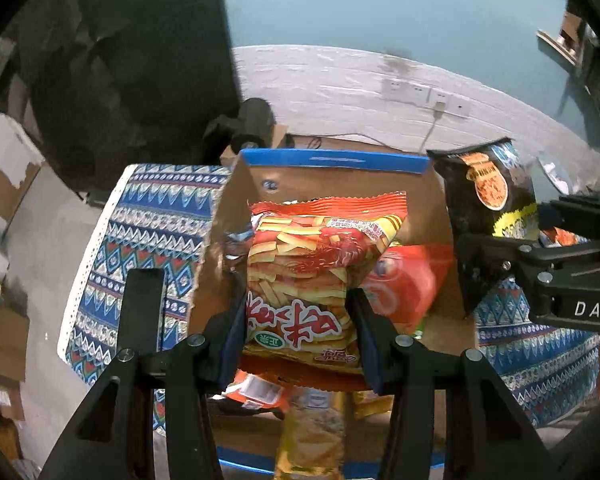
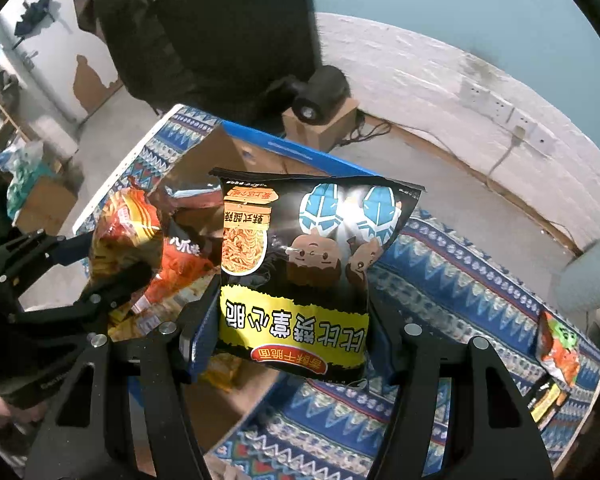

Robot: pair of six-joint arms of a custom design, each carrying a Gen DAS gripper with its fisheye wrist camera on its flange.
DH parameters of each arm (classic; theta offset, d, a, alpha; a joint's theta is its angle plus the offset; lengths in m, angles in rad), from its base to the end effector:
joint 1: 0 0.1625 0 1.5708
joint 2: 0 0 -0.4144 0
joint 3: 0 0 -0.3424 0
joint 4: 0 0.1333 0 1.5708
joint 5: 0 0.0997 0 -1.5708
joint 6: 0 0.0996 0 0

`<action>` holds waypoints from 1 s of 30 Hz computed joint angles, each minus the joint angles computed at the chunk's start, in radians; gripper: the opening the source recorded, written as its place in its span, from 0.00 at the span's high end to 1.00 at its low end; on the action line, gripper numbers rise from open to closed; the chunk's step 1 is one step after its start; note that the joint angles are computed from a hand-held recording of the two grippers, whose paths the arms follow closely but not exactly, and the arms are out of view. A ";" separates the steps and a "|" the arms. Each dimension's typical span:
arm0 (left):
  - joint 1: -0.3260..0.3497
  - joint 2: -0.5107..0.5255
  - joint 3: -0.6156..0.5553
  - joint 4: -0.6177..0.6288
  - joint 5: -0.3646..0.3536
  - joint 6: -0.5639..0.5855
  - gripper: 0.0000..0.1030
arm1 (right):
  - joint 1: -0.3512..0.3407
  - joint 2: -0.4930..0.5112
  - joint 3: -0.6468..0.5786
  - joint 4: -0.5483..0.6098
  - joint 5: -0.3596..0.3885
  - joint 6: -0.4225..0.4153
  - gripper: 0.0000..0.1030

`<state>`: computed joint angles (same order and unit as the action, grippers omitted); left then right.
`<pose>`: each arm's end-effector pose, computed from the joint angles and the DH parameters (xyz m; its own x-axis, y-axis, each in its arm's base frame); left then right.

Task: Organize snacks
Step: 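Carry the red and black bags into the box and open both tools, then move both open tools from the box toward the remaining orange bag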

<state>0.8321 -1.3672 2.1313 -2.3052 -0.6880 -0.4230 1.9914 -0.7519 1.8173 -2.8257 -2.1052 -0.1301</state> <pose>-0.1333 -0.4586 0.2653 -0.6903 0.1020 -0.7163 0.4273 0.8564 -0.2899 0.3132 -0.4980 0.0806 -0.7657 -0.3779 0.5204 -0.5046 0.8547 -0.1219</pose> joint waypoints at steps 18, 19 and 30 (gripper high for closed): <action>0.036 0.002 -0.015 0.040 0.002 -0.037 0.38 | 0.008 0.049 -0.054 0.032 0.010 0.026 0.28; 0.031 0.006 -0.015 0.045 0.005 -0.039 0.37 | 0.005 0.040 -0.045 0.025 0.009 0.028 0.27; -0.031 0.062 -0.017 0.022 -0.023 -0.015 0.32 | -0.030 -0.075 0.059 -0.008 -0.001 0.041 0.22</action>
